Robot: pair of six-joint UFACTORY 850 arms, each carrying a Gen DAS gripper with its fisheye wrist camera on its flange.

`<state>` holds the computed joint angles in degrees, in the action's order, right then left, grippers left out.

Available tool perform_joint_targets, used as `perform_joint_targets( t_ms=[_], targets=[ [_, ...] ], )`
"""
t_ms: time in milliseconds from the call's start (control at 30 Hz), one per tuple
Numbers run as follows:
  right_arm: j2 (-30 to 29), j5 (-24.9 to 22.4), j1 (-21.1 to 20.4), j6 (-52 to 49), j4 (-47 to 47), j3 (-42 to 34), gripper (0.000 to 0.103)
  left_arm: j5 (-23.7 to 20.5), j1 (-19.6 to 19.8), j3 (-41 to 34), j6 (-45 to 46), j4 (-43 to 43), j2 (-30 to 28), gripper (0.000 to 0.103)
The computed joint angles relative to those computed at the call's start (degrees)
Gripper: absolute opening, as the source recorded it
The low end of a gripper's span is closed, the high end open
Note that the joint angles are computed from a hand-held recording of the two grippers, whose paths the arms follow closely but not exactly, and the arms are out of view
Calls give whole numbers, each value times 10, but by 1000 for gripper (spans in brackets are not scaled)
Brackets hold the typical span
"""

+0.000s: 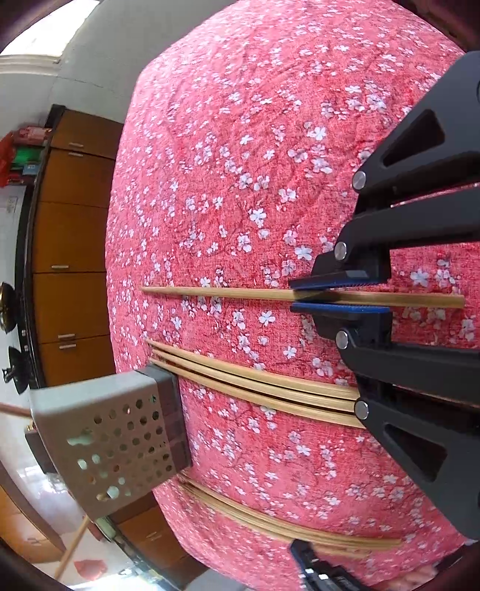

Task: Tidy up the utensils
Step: 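Close the left tool on another chopstick while the right tool grasps one too, then raise both held chopsticks upright and carry them over the utensil holder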

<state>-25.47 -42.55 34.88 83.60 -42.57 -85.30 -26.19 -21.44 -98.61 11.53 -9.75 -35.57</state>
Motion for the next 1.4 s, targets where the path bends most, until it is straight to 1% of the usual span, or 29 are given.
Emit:
perform_joint_targets(
  t_ms=[33,133,233,300,400,433,533,733,1400],
  targets=[
    [0,-1,1,1,-3,1,8,-1,1,-13,-31,31,-8,8],
    [0,-9,-5,22,-16,2,8,-12,14,-56,-91,73,-36,8],
    [-4,-14,-15,41,-28,-2,8,-19,30,-91,-113,83,-58,9],
    [-2,-7,-23,51,-33,1,8,-17,38,-102,-110,78,-66,11],
    [-3,-6,-24,61,-49,3,8,-13,43,-104,-96,60,-68,11],
    [-7,-14,-20,61,-63,2,8,-13,43,-105,-96,62,-68,11],
    [-5,-16,-19,63,-64,4,8,-13,45,-106,-96,65,-70,11],
    [-3,-12,-20,65,-64,6,8,-14,46,-108,-87,42,-71,11],
    [-4,-7,-22,70,-65,8,8,-12,44,-105,-96,51,-69,11]
  ],
)
